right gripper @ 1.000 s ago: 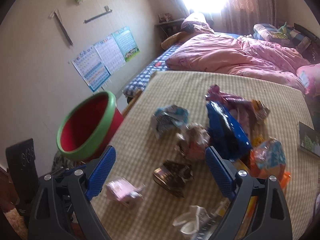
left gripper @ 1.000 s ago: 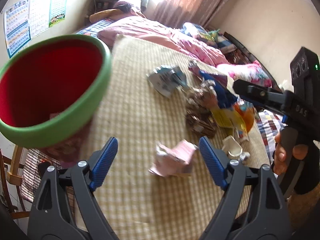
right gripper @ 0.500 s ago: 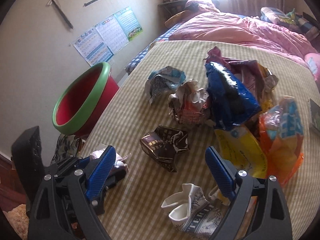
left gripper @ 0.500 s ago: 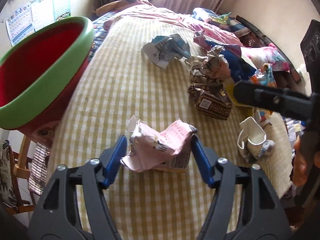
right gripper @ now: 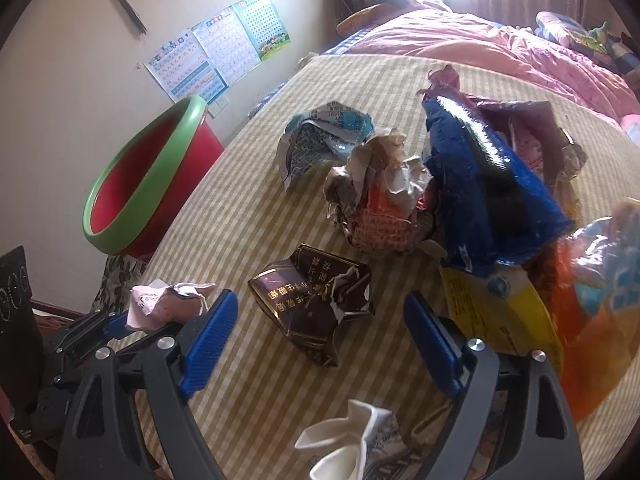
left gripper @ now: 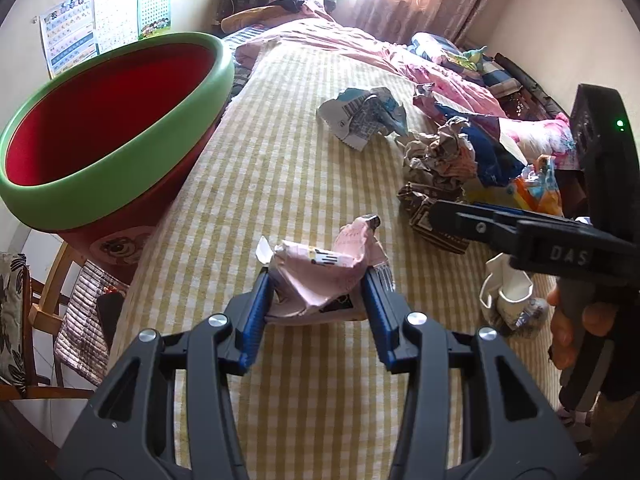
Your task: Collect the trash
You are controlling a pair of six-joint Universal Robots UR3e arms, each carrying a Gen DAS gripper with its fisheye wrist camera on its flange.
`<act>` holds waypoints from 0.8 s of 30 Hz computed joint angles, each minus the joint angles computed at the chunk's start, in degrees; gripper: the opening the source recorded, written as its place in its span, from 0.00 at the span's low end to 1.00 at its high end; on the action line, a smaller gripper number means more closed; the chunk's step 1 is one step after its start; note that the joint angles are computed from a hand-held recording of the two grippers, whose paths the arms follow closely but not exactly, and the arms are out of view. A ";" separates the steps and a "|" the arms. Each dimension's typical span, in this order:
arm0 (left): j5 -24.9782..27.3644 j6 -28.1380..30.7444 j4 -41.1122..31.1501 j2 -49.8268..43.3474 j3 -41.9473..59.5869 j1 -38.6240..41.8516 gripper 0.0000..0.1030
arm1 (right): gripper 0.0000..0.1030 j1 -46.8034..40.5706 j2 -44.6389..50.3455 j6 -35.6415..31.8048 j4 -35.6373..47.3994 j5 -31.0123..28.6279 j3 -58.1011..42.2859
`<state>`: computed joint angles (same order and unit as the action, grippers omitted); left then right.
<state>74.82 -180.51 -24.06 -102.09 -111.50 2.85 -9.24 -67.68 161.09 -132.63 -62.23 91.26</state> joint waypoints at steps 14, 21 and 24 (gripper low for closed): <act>0.60 -0.72 -0.85 -0.84 2.38 -0.20 0.42 | 0.54 -2.84 -4.57 -3.17 4.79 8.29 0.80; -0.04 -0.59 0.23 0.33 1.60 0.75 0.42 | 0.54 -3.68 -7.67 -1.85 4.37 11.37 1.13; -0.54 -0.33 0.79 1.09 0.75 1.77 0.42 | 0.54 -3.28 -8.21 -1.13 3.93 11.69 1.05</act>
